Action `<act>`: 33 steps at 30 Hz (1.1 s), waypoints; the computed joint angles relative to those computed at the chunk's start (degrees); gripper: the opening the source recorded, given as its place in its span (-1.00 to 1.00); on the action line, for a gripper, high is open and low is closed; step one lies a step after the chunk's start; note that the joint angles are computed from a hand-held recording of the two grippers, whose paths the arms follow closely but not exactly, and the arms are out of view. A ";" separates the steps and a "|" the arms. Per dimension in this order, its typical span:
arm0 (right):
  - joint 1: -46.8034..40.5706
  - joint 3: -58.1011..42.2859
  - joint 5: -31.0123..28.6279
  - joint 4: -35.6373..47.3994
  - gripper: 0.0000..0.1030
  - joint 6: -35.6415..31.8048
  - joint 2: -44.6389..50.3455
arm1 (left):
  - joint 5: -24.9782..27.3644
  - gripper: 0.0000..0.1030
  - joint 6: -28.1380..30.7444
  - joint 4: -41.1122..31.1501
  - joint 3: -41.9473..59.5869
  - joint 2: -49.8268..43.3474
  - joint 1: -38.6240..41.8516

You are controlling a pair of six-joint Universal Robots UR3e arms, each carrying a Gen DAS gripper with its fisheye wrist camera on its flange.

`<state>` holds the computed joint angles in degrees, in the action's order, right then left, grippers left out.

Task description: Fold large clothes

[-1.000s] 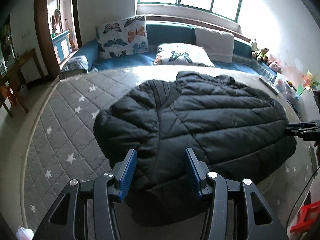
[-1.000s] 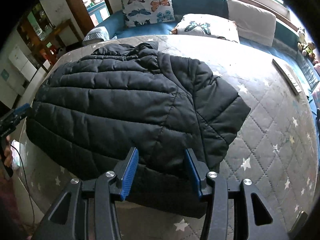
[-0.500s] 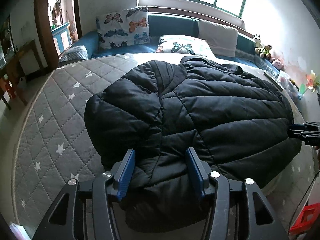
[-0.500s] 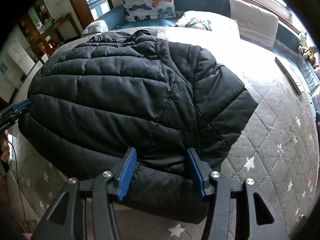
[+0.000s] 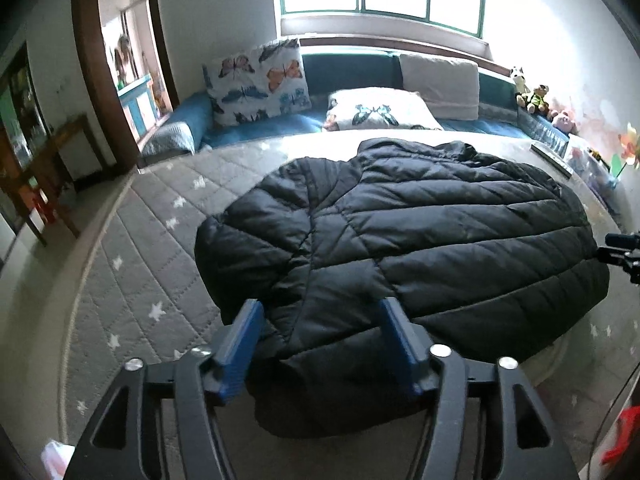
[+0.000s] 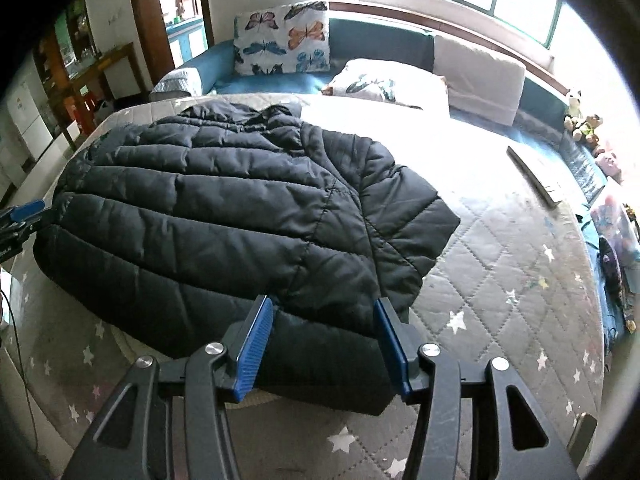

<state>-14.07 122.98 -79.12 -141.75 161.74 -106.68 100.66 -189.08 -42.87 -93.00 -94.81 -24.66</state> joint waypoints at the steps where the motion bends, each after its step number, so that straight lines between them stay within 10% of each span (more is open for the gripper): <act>1: -0.27 0.44 0.30 0.16 0.11 0.09 -0.86 | 1.02 0.34 -0.05 0.05 0.34 -0.02 -1.04; 20: 1.99 6.60 -2.15 -6.53 0.21 1.73 -8.80 | 5.88 0.82 -3.21 2.81 0.65 4.49 -11.01; 33: -20.74 4.13 17.22 15.43 0.39 -8.46 -15.64 | -3.06 0.83 -3.96 0.16 -7.59 14.08 -0.27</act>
<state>-34.81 127.11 -61.90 -126.32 153.28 -122.32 97.60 -193.04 -42.71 -100.59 -80.74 -24.93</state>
